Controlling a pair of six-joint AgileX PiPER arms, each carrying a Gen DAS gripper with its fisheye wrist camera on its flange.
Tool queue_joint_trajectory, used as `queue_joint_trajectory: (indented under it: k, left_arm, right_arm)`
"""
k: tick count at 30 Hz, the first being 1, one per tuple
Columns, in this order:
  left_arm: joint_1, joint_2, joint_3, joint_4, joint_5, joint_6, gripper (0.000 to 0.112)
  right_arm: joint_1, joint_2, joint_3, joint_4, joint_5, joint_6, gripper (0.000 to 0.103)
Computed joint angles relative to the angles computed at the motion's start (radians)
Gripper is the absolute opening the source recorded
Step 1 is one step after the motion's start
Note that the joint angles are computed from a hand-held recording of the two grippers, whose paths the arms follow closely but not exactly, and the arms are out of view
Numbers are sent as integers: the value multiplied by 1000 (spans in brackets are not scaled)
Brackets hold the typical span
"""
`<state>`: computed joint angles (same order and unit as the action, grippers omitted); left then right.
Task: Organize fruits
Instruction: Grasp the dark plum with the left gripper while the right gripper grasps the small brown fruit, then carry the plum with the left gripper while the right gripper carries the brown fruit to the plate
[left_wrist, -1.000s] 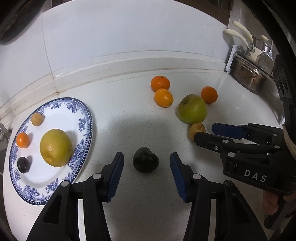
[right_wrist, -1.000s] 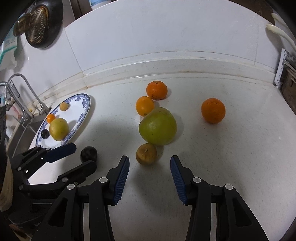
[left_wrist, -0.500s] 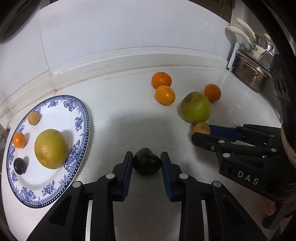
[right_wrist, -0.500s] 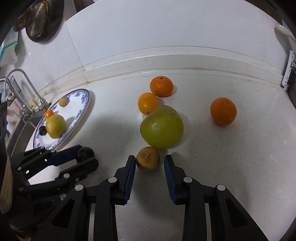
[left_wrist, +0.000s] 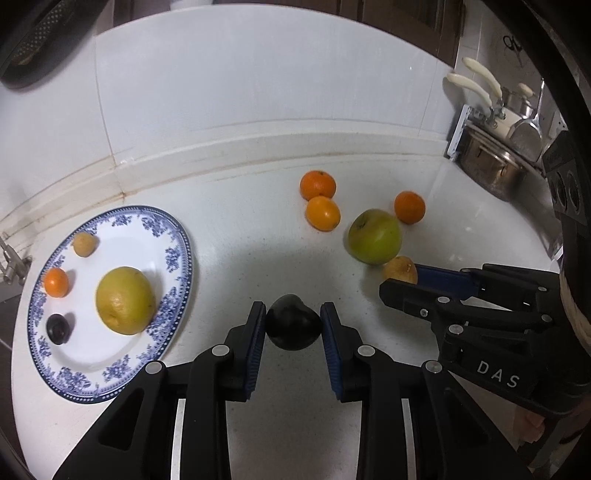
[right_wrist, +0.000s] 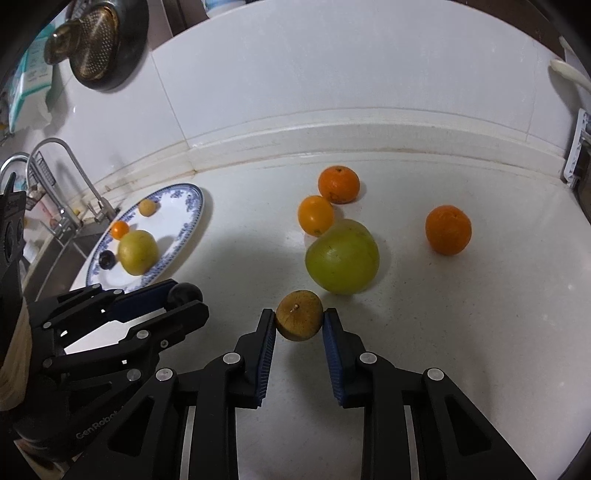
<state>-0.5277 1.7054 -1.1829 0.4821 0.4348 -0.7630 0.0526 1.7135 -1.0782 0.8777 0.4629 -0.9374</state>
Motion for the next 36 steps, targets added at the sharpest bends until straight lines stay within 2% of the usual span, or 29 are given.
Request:
queue_joint_trajectory:
  k: [12,21,36]
  left_arm:
    - [-18,-162,94,116,24,-117,30]
    - [-12,-298,175,191,42,-184,30]
    - [80,-448,230,162,37,-85,30]
  right_arm:
    - [43,-144,72,25,-13,-8,28]
    - [116,-243,97,-12,-39,50,28]
    - [262,-299,59,-116,-81,202,28]
